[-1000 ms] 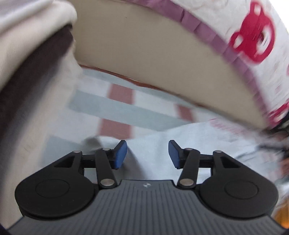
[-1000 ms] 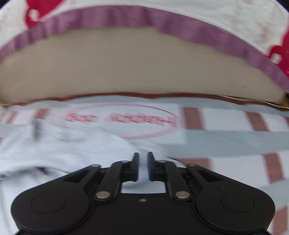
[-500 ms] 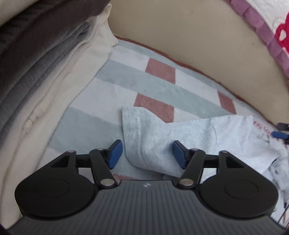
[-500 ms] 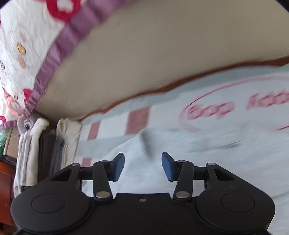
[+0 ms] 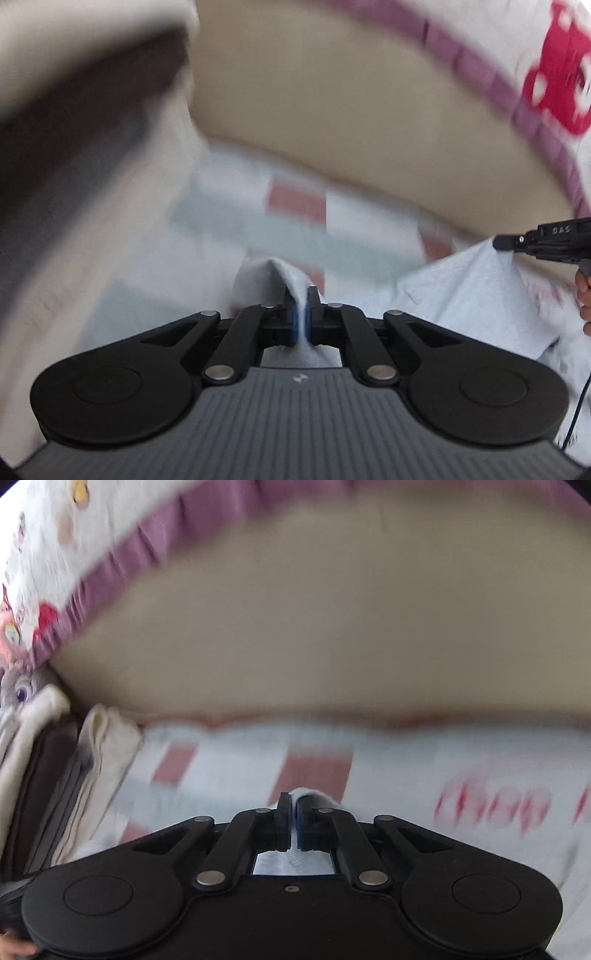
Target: Fold clothes
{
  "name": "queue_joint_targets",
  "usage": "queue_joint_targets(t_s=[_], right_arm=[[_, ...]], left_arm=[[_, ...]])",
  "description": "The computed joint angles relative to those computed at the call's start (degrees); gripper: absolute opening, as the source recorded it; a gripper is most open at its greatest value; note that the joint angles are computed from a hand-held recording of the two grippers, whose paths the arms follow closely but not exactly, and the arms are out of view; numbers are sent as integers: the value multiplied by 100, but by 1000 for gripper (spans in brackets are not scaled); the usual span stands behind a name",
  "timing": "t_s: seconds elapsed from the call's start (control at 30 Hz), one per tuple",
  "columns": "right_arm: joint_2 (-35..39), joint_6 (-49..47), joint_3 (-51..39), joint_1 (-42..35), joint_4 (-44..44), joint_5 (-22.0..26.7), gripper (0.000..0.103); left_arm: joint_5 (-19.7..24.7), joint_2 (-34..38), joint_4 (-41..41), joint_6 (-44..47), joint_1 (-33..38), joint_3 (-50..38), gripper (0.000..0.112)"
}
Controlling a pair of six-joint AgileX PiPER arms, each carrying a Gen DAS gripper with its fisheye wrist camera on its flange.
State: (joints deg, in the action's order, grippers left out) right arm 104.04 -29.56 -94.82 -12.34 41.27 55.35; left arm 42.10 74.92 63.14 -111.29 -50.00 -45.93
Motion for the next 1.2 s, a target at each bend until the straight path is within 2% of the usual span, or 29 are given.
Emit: queue_joint_targets(t_s=[0.1, 0.17, 0.2, 0.23, 0.3, 0.33, 0.37, 0.4, 0.43, 0.53, 0.57, 0.6, 0.7, 0.77, 0.83, 0.9, 1.0, 1.1, 1.17, 1.2], right_arm=[[158, 8, -917, 65, -232, -42, 4], [197, 68, -1364, 296, -682, -315, 4], [236, 112, -1534, 412, -927, -479, 4], [304, 147, -1674, 490, -1077, -574, 4], [522, 330, -2054, 647, -1488, -489, 7], [755, 639, -2457, 760, -1927, -160, 15], [899, 966, -2697, 879, -2388, 111, 26], [918, 1204, -2707, 975, -2794, 229, 46], [825, 1385, -2488, 1044, -3122, 170, 52], [93, 1534, -1134, 867, -3469, -445, 53], [-129, 1469, -754, 627, -3317, -538, 53], [-304, 1268, -450, 301, -3017, -559, 53], [-557, 389, 109, -886, -2202, -440, 52], [-463, -182, 108, -1699, -1772, -145, 52], [-228, -562, -124, -2382, -1459, 316, 51], [-165, -925, -108, -2758, -1317, 350, 51], [51, -1349, -280, -2889, -1316, 492, 51], [365, -1426, -603, -2688, -1563, 637, 53], [557, -1389, -803, -2478, -1750, 686, 60], [633, -1352, -858, -2381, -1845, 669, 69]], left_arm=[[562, -360, 696, -769, -242, 117, 4], [1501, -175, 750, -737, -567, -98, 4], [1854, -100, 792, -708, -673, -166, 4], [1979, -78, 853, -699, -708, -133, 4], [1604, -138, 475, -403, -434, -158, 7], [1235, -173, 140, -169, -209, -184, 7], [842, -196, -42, -82, -38, -138, 11], [476, -196, -253, 61, 123, -115, 16], [214, -135, -516, 313, 231, -165, 20], [-256, 19, -914, 841, 252, -285, 24], [-371, 52, -936, 954, 208, -309, 28], [-501, 99, -1031, 1149, 199, -366, 36], [-1018, 266, -1565, 1846, 281, -481, 44], [-1300, 401, -2015, 2392, 332, -574, 45], [-1262, 610, -2347, 2687, 307, -715, 45], [-1216, 759, -2542, 2831, 255, -795, 45], [-1241, 843, -2669, 2871, 228, -814, 45], [-1523, 752, -2666, 2700, 339, -616, 45], [-1792, 674, -2623, 2551, 435, -442, 45], [-1948, 641, -2648, 2538, 496, -368, 45]])
